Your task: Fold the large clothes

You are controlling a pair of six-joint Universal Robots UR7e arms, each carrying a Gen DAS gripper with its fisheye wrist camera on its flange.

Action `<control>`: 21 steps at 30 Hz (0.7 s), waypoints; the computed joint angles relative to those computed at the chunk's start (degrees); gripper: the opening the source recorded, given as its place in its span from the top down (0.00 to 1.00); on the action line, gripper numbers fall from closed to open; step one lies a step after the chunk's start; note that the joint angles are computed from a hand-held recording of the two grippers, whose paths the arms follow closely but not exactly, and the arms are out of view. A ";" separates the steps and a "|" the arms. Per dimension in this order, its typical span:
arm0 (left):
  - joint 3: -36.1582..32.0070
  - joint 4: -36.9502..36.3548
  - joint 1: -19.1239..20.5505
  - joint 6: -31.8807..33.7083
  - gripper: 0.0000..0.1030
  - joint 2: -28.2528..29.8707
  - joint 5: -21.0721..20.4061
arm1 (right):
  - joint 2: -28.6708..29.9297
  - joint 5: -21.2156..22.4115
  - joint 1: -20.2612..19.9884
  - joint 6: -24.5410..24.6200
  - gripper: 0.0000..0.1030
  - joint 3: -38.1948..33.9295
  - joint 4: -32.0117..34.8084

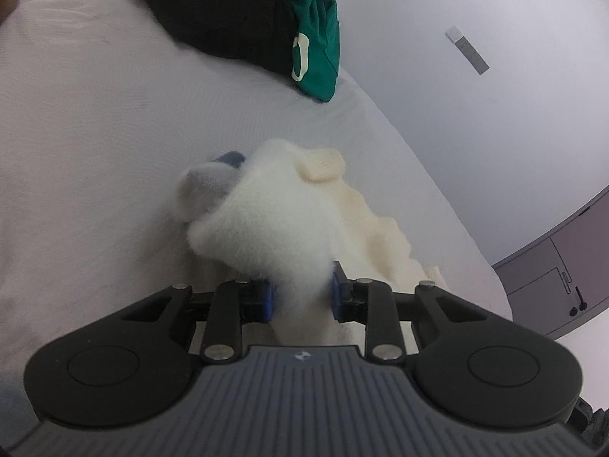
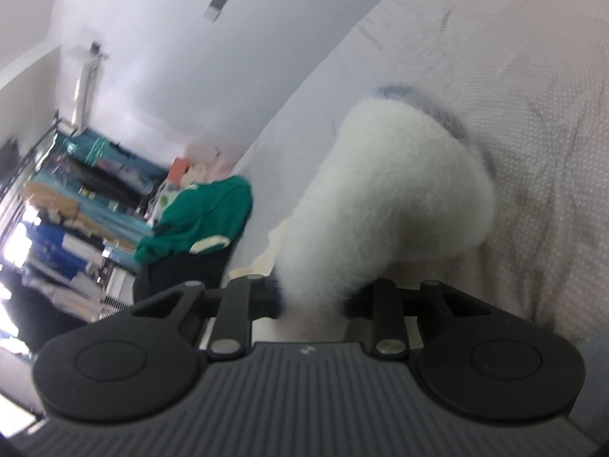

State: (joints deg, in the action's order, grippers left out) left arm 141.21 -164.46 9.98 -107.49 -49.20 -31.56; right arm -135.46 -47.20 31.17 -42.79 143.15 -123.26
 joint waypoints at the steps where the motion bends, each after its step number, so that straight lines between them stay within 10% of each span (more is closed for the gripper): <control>1: 0.43 2.92 -1.43 -2.37 0.70 -1.18 -0.42 | -1.63 0.30 -1.16 -2.65 0.71 -0.57 4.02; 10: 3.67 15.03 -11.26 -16.49 0.70 -6.02 -4.19 | -12.18 1.41 -13.15 -23.20 0.71 -5.19 32.99; 21: 1.68 2.36 -3.08 -1.48 0.61 -4.08 0.00 | -4.41 -1.89 -0.93 -2.62 0.61 -3.28 11.96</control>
State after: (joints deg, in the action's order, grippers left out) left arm 142.89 -162.10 6.90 -108.97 -53.28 -31.56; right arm -139.87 -49.09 30.24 -45.42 139.87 -111.30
